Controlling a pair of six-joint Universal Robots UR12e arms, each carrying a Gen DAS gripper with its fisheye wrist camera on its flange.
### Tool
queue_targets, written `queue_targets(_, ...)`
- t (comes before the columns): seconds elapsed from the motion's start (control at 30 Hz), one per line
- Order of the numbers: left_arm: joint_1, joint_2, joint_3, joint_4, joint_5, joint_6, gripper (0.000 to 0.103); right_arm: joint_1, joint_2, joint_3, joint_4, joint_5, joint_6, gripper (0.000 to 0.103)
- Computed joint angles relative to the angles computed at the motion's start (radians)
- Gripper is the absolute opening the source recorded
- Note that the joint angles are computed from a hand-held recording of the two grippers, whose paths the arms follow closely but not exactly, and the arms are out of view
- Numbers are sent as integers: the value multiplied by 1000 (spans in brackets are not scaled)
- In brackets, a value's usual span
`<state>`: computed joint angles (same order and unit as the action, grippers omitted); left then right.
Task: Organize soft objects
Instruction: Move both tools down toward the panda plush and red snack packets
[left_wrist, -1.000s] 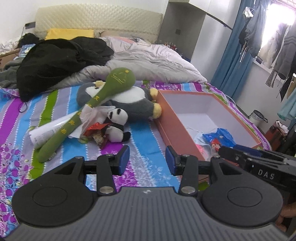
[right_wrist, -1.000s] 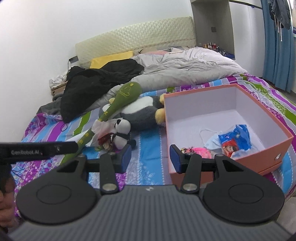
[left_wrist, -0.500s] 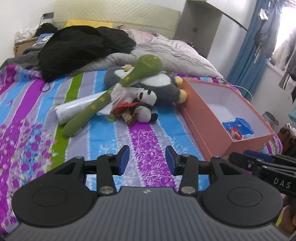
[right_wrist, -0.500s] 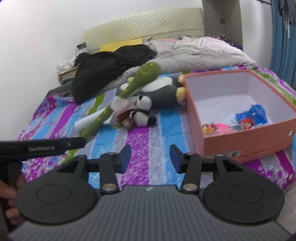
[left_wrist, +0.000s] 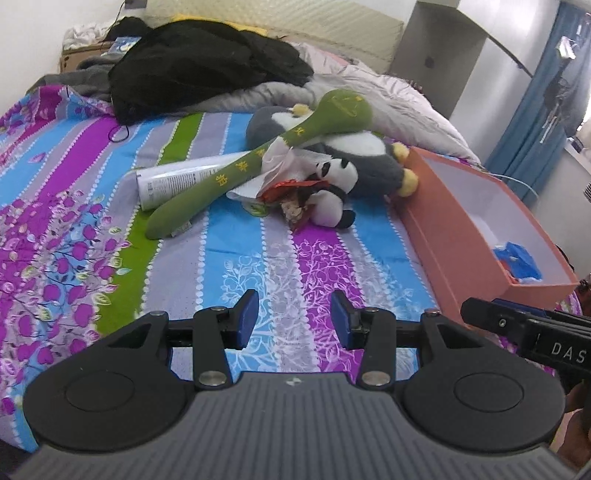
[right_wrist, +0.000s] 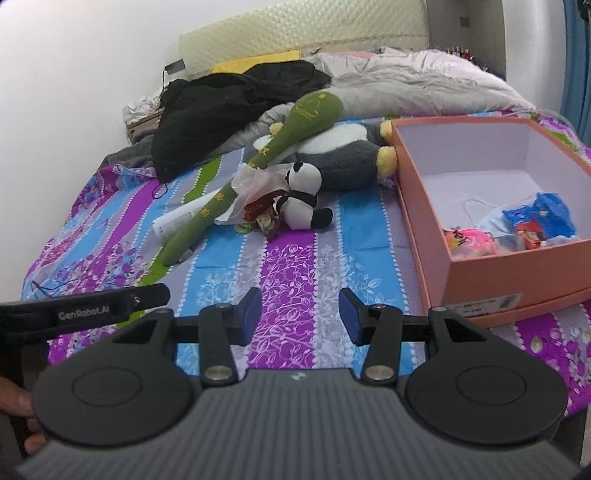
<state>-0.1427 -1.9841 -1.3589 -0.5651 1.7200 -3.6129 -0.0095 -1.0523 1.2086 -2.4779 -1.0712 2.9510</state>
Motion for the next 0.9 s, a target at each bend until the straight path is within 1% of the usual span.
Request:
queue_targets(0.07,6,-24,22,-8,-14,-5,49,3,24,-28,16,-6,-1,49)
queue_targets(0.13,11,-51,48,-13,-26,-10,49,6,54,-65,38,5,3,49)
queue_targets(0.27,27,-105,94,-4,-58,-14,49,16,117,-140,52,10,12,49)
queue_targets(0.33,36,-135,119,4,-72,-14,49,22,153,-185,54,14,31,49)
queue_targets(0.4,44,-165,144,20,-88,14,49,27,189,-229,50,22,45,49)
queue_targets(0.43,45,-178,156,31,-81,37,50,31,209,-253,39,19,53,49)
queue_targets(0.47,44,-195,172,38,-65,60,54,35,227,-279,39,16,61,49)
queue_targets(0.5,46,-208,187,40,-58,71,54,38,249,-311,45,18,76,49)
queue_targets(0.6,58,-244,229,32,-82,67,54,45,309,-400,66,35,113,49)
queue_targets(0.63,61,-255,241,37,-90,70,54,48,330,-435,83,34,123,49)
queue_targets(0.73,65,-286,277,41,-85,79,54,55,392,-538,136,45,149,49)
queue_targets(0.83,73,-314,309,36,-113,76,54,58,450,-636,179,68,181,49)
queue_targets(0.9,74,-329,328,28,-116,76,54,59,488,-704,218,85,212,49)
